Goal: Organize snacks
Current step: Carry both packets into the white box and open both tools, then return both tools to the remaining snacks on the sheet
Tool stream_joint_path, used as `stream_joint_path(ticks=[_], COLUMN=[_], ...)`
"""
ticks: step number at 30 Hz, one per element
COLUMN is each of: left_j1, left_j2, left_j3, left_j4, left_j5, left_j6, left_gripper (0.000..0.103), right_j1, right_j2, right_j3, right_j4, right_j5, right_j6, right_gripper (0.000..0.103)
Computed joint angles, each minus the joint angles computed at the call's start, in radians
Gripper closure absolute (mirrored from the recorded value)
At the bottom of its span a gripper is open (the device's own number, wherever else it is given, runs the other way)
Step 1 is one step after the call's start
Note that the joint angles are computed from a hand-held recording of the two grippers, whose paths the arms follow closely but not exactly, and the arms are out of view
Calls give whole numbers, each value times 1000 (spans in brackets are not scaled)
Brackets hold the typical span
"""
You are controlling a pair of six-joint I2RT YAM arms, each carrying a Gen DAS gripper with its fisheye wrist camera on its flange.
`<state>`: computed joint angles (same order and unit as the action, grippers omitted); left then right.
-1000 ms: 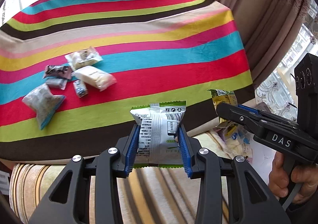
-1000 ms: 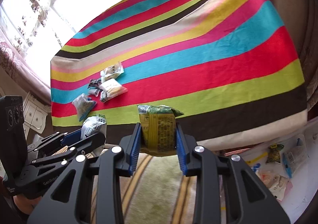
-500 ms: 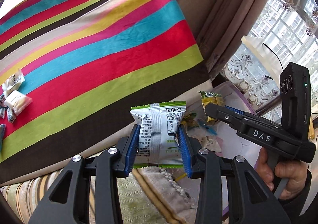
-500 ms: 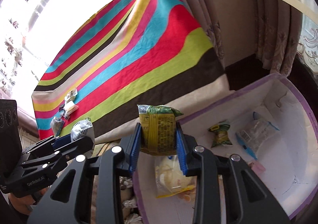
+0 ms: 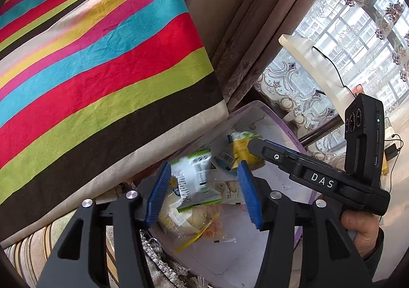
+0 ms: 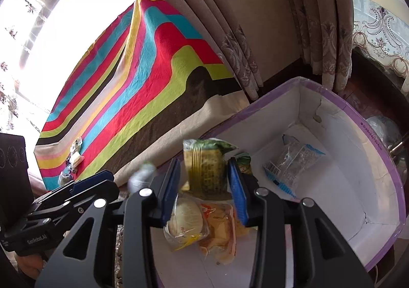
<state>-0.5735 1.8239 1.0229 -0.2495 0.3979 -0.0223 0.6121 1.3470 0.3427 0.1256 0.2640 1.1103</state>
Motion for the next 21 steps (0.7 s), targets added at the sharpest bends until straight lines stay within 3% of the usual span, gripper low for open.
stream_joint_path(ticks=[13, 21], left_j1=[85, 266], left_j2=[-99, -135], left_j3=[-76, -112], left_j4=[12, -10], left_j5=[-8, 37], left_j6=[0, 24], left_gripper=[50, 50], right_j1=[77, 122], right_j2=[28, 148], right_j3=[99, 257], right_j4=[-32, -66], right_j5=[16, -7], right_j6=[-16, -50], right_gripper=[53, 46])
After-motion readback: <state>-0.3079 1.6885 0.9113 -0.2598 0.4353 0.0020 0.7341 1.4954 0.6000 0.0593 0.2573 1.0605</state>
